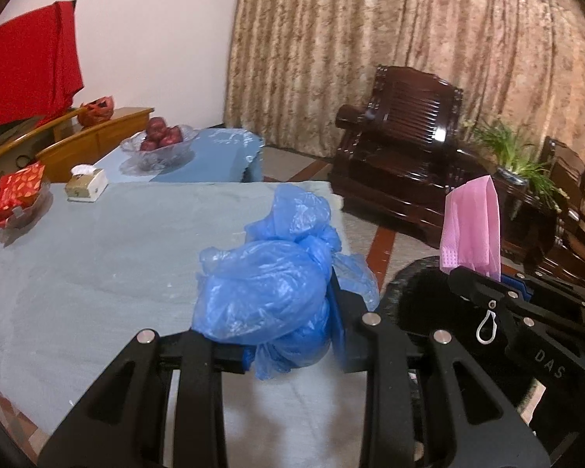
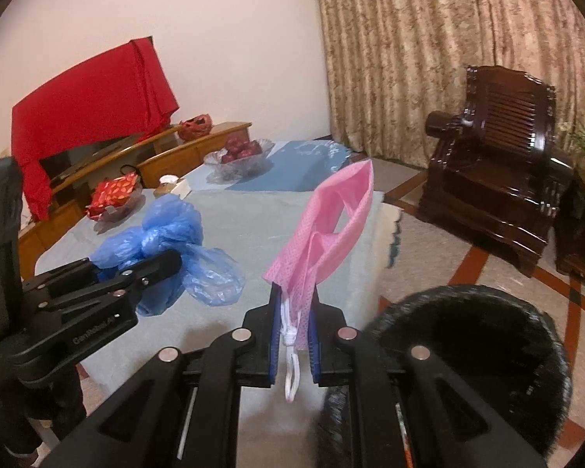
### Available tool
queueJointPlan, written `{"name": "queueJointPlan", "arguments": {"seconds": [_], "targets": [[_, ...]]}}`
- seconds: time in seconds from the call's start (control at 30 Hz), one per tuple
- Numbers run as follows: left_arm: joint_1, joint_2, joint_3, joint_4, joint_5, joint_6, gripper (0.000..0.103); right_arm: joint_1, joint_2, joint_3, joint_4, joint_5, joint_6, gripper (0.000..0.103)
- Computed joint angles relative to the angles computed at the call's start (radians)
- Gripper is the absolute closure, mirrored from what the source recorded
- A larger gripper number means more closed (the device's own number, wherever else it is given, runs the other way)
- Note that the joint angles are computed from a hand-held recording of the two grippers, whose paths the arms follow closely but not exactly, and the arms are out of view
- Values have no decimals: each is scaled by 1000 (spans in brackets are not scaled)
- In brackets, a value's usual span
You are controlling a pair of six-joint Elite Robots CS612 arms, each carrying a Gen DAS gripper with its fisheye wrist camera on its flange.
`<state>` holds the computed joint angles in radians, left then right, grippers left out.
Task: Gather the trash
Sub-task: 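Carry the blue bag and pink item over the bin with both grippers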
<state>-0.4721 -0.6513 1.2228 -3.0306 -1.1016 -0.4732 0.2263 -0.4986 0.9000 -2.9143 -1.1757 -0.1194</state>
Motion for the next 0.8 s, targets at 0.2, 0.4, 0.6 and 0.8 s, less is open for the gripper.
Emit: {"name": "queueJointPlan", "arguments": {"seconds": [0.2, 0.4, 0.6, 0.8], "targets": [[-27, 14, -26, -25, -25, 35, 74, -27, -46, 88, -71, -26, 24, 91], [-45, 38, -71, -20, -69, 74, 74, -54, -79, 157, -122, -63, 55, 91], [-58, 78, -135, 5, -123, 117, 74, -79, -101, 212, -141, -110, 82, 91], [-66, 126, -215, 40, -158, 141, 74, -96, -107, 233, -135, -156, 85, 91]]}}
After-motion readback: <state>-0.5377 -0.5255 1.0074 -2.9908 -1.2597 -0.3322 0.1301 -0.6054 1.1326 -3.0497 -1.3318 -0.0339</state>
